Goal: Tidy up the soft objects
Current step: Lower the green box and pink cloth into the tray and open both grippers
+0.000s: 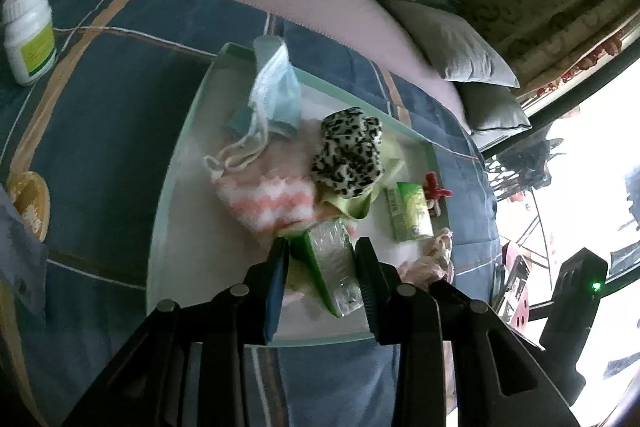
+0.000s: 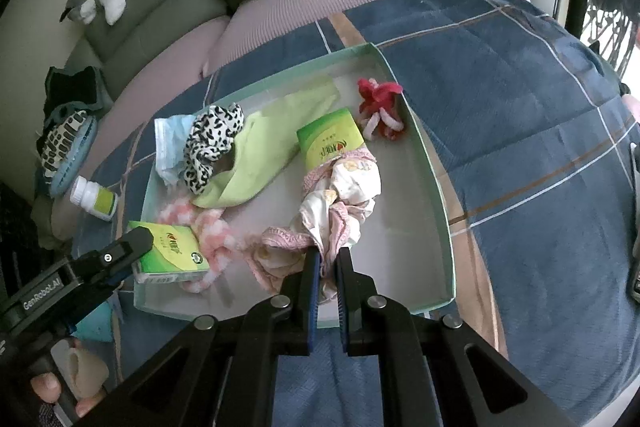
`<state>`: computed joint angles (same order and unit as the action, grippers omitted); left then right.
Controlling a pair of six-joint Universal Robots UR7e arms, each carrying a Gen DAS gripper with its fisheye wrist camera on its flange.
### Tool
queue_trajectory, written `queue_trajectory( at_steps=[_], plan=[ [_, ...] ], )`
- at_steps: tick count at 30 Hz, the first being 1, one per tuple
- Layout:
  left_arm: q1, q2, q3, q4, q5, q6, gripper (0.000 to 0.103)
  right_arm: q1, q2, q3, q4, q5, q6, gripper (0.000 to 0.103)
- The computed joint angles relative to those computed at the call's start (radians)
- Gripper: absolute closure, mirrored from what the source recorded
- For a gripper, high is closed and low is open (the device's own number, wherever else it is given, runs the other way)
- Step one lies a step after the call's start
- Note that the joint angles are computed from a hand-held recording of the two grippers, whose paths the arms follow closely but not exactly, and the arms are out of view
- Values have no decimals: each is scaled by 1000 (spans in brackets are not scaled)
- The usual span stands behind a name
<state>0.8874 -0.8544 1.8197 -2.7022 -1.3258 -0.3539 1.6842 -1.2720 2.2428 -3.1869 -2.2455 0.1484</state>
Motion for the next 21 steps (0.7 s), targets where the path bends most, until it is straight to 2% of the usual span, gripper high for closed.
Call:
queue_trajectory(
  at_steps=[4, 9, 13, 18, 21],
  plan=[
    [11, -17, 13, 4, 9, -15, 67, -7, 3, -1, 12, 1, 5, 94],
    [19, -30, 15, 34, 63, -46, 67, -8, 8, 0, 19, -5, 12, 91],
    [18, -35, 14, 61, 118, -63, 67, -6, 17, -7, 41, -30, 19, 91],
    [11, -48, 22, 61, 141, -55, 66, -1, 29, -17, 62, -65, 22, 91],
    [3, -61, 31, 59, 159, -46, 54, 6, 35, -25, 81, -88, 27, 90]
  ],
)
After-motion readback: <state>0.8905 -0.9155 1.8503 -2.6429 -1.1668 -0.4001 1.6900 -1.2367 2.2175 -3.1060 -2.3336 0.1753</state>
